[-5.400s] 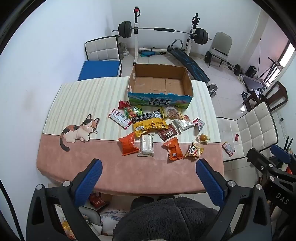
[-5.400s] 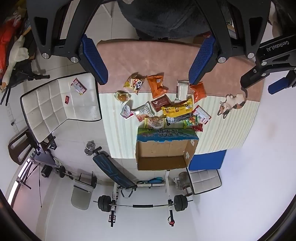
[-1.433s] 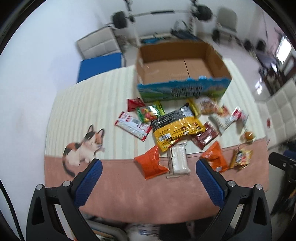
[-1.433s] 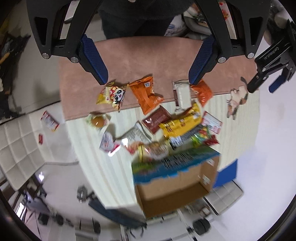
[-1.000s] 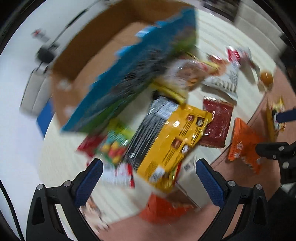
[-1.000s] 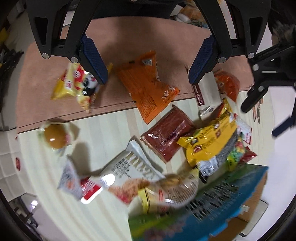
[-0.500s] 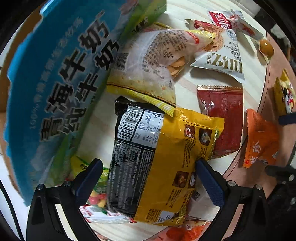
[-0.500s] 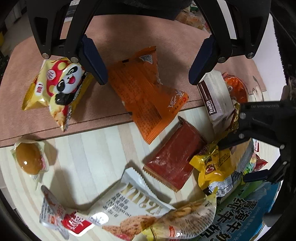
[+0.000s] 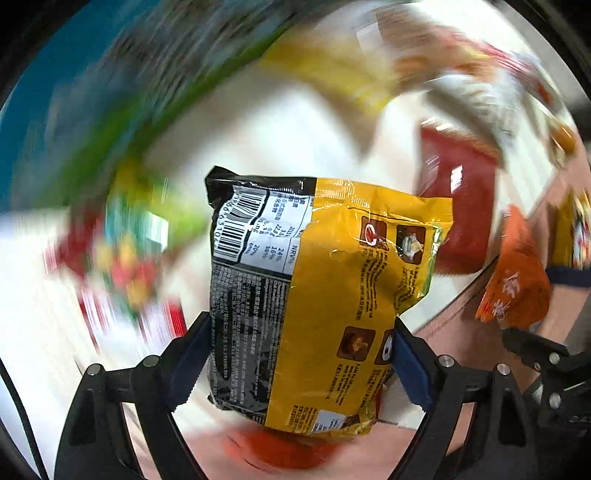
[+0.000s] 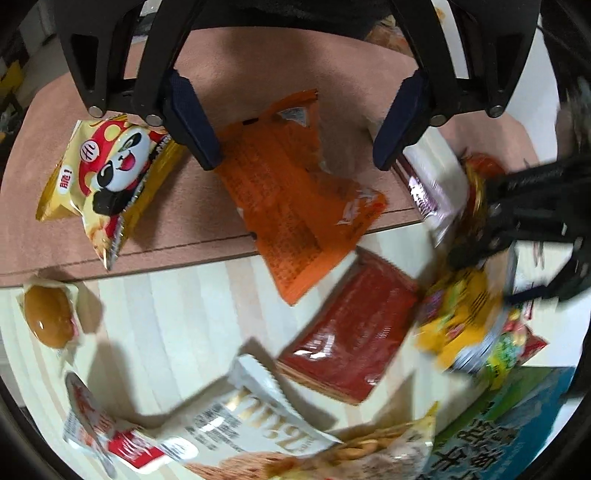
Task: Organize snacks
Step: 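Grasp the yellow-black noodle bag with the left tool while the right tool grasps the orange chip bag, then carry both bags to the cardboard box with both tools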
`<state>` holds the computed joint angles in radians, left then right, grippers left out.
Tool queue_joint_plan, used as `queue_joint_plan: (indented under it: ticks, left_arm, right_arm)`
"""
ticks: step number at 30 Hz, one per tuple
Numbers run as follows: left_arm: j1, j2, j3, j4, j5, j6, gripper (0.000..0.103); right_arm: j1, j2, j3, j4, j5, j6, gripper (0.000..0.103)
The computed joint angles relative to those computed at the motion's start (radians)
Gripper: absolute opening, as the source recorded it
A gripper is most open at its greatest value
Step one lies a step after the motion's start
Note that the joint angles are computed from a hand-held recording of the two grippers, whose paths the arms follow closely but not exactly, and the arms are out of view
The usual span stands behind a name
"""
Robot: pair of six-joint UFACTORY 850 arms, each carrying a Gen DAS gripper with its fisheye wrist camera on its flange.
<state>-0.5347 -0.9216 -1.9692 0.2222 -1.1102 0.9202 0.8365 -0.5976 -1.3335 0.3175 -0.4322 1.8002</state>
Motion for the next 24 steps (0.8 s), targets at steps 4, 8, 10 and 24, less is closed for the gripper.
queue_joint_plan:
  ticks: [4, 8, 10, 24]
  left_arm:
    - [0.029, -0.092, -0.142, 0.01, -0.131, -0.173, 0.089]
    - [0.046, -0.127, -0.187, -0.018, -0.127, -0.198, 0.089]
    - [0.057, -0.113, -0.158, -0.016, -0.084, -0.172, 0.089]
    - [0.153, -0.089, -0.1, -0.105, 0.002, -0.139, 0.083]
  right_arm:
    - [0.018, 0.021, 0.045, -0.022, 0.047, 0.111, 0.052]
    - [0.043, 0.057, 0.105, -0.043, 0.14, 0.229, 0.05]
    - [0.044, 0.064, 0.123, -0.016, 0.18, 0.211, 0.051]
    - [0.011, -0.061, -0.124, -0.069, -0.144, 0.144, 0.043]
